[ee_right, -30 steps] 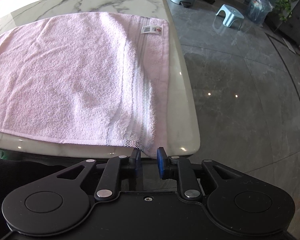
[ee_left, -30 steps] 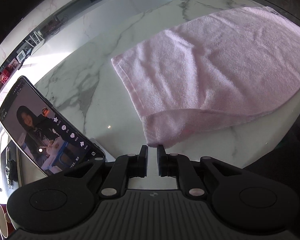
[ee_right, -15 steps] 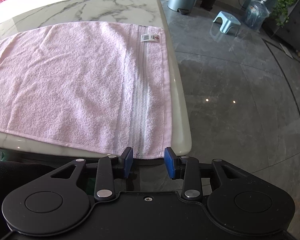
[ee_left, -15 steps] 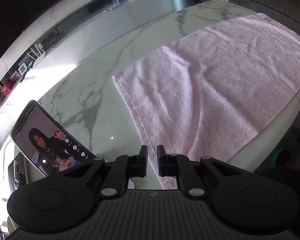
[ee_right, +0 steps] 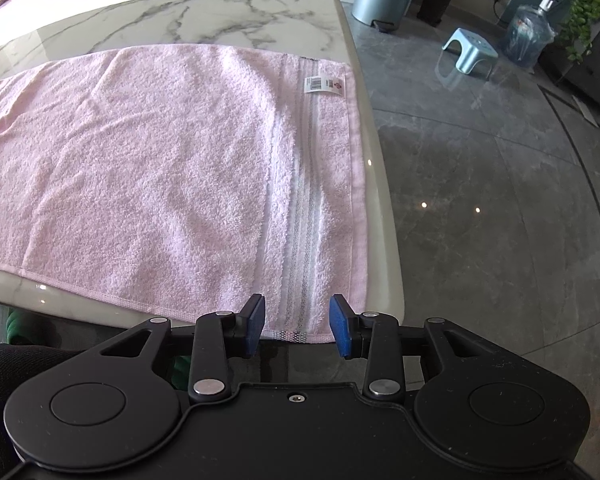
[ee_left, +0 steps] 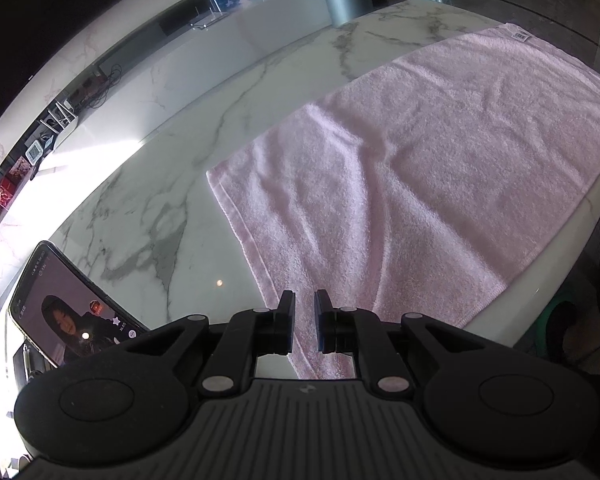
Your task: Fold towel
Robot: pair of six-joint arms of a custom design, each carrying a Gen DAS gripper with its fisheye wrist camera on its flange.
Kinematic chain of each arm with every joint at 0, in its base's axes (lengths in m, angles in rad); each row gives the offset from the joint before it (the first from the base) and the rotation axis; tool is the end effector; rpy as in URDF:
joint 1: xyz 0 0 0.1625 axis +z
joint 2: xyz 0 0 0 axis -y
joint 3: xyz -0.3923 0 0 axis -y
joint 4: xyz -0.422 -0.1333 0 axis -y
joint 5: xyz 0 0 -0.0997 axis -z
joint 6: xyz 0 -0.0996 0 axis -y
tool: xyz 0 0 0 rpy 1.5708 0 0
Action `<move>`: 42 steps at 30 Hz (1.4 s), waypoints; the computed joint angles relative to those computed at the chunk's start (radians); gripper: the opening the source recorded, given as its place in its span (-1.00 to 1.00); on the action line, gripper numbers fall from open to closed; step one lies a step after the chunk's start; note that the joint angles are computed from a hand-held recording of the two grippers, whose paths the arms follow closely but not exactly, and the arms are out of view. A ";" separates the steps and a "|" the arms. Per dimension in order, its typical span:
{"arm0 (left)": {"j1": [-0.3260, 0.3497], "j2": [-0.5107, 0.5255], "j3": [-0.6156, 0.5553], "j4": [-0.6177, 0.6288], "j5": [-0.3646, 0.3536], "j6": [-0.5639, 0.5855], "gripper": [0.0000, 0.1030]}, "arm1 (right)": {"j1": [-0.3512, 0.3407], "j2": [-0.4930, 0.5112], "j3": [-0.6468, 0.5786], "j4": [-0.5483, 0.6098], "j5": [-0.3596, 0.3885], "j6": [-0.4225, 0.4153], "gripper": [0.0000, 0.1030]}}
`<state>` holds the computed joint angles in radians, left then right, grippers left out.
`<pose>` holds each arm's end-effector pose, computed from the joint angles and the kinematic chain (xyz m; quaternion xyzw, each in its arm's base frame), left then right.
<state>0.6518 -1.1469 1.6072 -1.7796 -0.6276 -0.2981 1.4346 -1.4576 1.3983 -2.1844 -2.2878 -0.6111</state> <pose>-0.3643 -0.5470 0.2512 0.3242 0.8242 -0.1660 0.4337 -0.0129 -0.5941 0.5807 0.0953 -0.8864 0.1669 0.4212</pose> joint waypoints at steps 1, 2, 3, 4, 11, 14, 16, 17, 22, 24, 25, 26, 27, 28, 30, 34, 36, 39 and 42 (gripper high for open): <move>0.004 0.006 -0.007 0.000 -0.004 0.006 -0.81 | 0.000 0.006 -0.007 0.004 0.000 0.002 -0.34; 0.009 0.012 -0.014 0.000 -0.008 0.012 -0.81 | 0.000 0.014 -0.015 0.009 -0.001 0.003 -0.34; 0.014 0.019 -0.022 0.000 -0.012 0.018 -0.81 | 0.001 0.022 -0.023 0.013 -0.002 0.002 -0.34; 0.019 0.027 -0.030 -0.002 -0.017 0.026 -0.81 | 0.001 0.029 -0.031 0.018 -0.002 0.000 -0.34; 0.058 0.078 -0.081 -0.023 -0.047 0.077 -0.80 | -0.008 0.097 -0.114 0.062 0.010 -0.011 -0.35; 0.075 0.103 -0.107 -0.020 -0.048 0.079 -0.80 | -0.014 0.134 -0.153 0.068 0.001 -0.008 -0.62; 0.088 0.120 -0.126 -0.017 -0.050 0.081 -0.80 | -0.018 0.155 -0.173 0.066 -0.006 -0.009 -0.65; 0.095 0.128 -0.136 -0.015 -0.052 0.082 -0.80 | -0.020 0.166 -0.185 0.068 -0.008 -0.008 -0.67; 0.122 0.163 -0.177 -0.006 -0.069 0.092 -0.80 | -0.037 0.218 -0.244 0.100 -0.010 0.012 -0.69; 0.132 0.175 -0.189 0.002 -0.077 0.091 -0.80 | -0.042 0.228 -0.253 0.110 -0.010 0.013 -0.69; 0.135 0.178 -0.193 0.007 -0.079 0.090 -0.80 | -0.044 0.233 -0.257 0.114 -0.014 0.012 -0.69; 0.138 0.182 -0.196 0.012 -0.082 0.088 -0.80 | -0.046 0.238 -0.259 0.117 -0.019 0.012 -0.69; 0.142 0.185 -0.200 0.017 -0.085 0.086 -0.80 | -0.049 0.241 -0.261 0.118 -0.021 0.012 -0.69; 0.146 0.187 -0.201 0.023 -0.088 0.084 -0.80 | -0.051 0.241 -0.261 0.112 -0.015 0.010 -0.69; 0.150 0.188 -0.200 0.021 -0.092 0.084 -0.80 | -0.055 0.243 -0.268 0.113 -0.009 0.015 -0.69; 0.154 0.186 -0.207 0.025 -0.102 0.069 -0.80 | -0.056 0.256 -0.284 0.109 -0.033 0.021 -0.69; 0.154 0.188 -0.211 0.033 -0.096 0.067 -0.80 | -0.059 0.260 -0.290 0.100 -0.035 0.026 -0.69; 0.153 0.190 -0.216 0.054 -0.074 0.052 -0.80 | -0.063 0.261 -0.293 0.086 -0.028 0.031 -0.69; 0.156 0.193 -0.227 0.076 -0.056 0.026 -0.80 | -0.069 0.263 -0.293 0.071 -0.021 0.035 -0.69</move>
<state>0.8079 -0.9534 1.3802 -1.7036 -0.6833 -0.2719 1.3660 -1.1948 1.1057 -2.1138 -2.3090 -0.5757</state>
